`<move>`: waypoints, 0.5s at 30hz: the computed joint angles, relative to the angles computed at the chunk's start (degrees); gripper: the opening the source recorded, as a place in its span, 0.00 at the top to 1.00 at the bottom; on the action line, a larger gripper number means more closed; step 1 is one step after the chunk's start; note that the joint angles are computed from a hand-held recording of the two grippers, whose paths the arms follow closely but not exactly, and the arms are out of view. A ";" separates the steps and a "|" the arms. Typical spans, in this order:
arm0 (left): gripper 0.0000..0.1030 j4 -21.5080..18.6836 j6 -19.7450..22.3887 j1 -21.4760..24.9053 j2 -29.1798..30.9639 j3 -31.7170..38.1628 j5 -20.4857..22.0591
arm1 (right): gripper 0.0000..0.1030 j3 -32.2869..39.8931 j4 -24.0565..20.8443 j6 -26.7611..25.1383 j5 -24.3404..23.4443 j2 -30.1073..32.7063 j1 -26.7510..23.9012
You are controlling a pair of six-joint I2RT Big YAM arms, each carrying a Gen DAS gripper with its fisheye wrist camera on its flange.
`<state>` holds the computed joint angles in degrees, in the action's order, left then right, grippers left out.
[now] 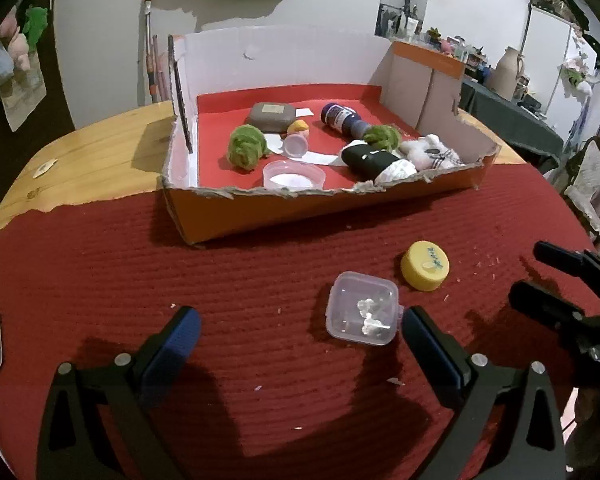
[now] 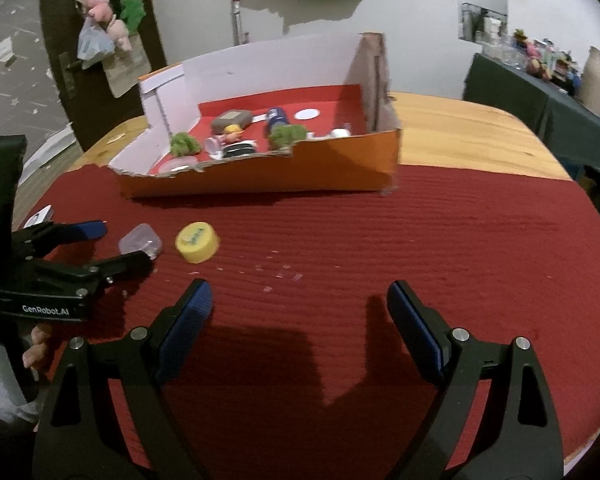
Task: Organize objects
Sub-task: 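Move both tools toward the clear plastic box and yellow bottle cap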
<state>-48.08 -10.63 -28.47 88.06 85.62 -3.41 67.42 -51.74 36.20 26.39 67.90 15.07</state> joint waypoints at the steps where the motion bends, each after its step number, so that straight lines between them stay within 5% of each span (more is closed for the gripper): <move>1: 0.01 0.11 0.16 0.10 -0.08 -0.12 -0.09 | 0.13 0.45 0.09 -0.45 -0.59 0.49 -0.09; 15: 0.10 1.42 4.80 1.45 0.45 0.48 1.30 | 0.14 6.03 -0.07 -6.31 -5.19 6.98 -1.20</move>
